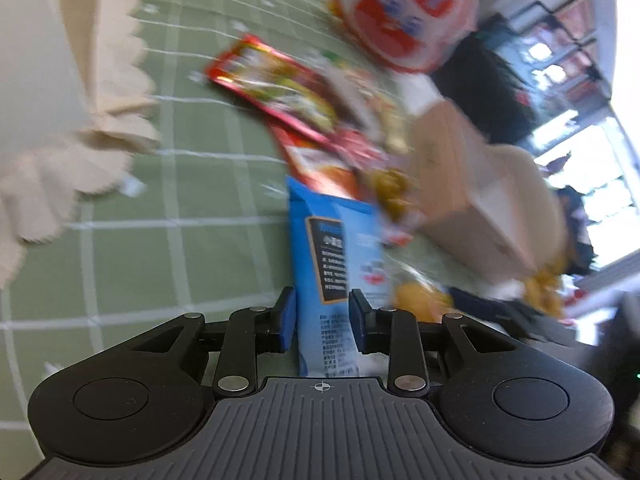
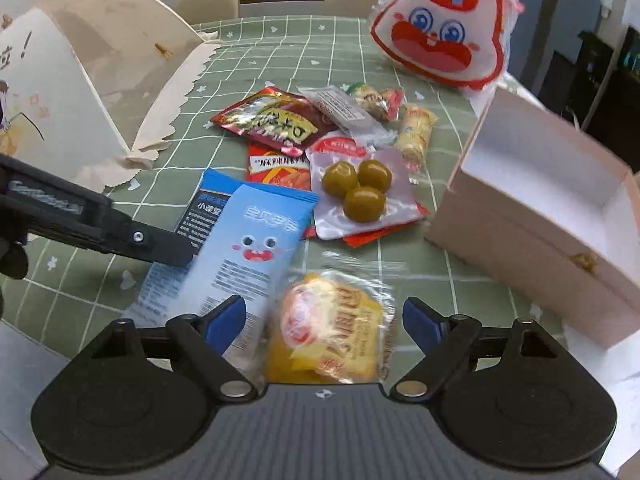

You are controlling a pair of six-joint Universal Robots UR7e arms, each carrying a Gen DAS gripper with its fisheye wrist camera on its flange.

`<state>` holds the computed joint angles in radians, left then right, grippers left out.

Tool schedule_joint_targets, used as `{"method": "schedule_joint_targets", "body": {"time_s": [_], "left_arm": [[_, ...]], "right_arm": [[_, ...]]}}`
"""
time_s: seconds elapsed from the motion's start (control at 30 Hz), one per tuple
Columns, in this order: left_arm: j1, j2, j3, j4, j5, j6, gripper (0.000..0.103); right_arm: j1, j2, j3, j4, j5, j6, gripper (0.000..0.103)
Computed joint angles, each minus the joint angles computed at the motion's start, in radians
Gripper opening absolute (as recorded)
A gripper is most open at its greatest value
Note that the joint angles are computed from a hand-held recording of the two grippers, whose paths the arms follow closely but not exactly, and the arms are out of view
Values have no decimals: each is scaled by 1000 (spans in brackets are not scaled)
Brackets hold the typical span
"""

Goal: Organize snacks
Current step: 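Lift the blue packet with the left tool while the right tool lifts the bread bun, then carry the blue packet with the left tool while the right tool carries the bread bun toward the pink box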

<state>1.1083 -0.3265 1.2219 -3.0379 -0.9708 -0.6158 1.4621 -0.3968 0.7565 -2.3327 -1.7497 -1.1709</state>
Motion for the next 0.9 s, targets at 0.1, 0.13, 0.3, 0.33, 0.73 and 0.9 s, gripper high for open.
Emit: {"method": "schedule_joint_targets", "body": {"time_s": [0.1, 0.13, 0.3, 0.33, 0.73, 0.9], "left_arm": [[-21, -7, 14, -32, -16, 72, 36], [-22, -6, 14, -38, -27, 74, 36], [7, 33, -68, 51, -84, 3, 38], [13, 41, -85, 63, -107, -21, 38], [-63, 144, -327, 333, -77, 90, 34], [-76, 239, -508, 514, 44, 111, 34]], "right_arm": [[-18, -2, -38, 66, 34, 49, 86], [-24, -1, -54, 94, 44, 71, 86], [-52, 18, -136, 207, 83, 163, 86], [-54, 16, -137, 213, 89, 164, 86], [-89, -83, -42, 200, 107, 202, 86], [-103, -84, -39, 182, 82, 229, 86]]}}
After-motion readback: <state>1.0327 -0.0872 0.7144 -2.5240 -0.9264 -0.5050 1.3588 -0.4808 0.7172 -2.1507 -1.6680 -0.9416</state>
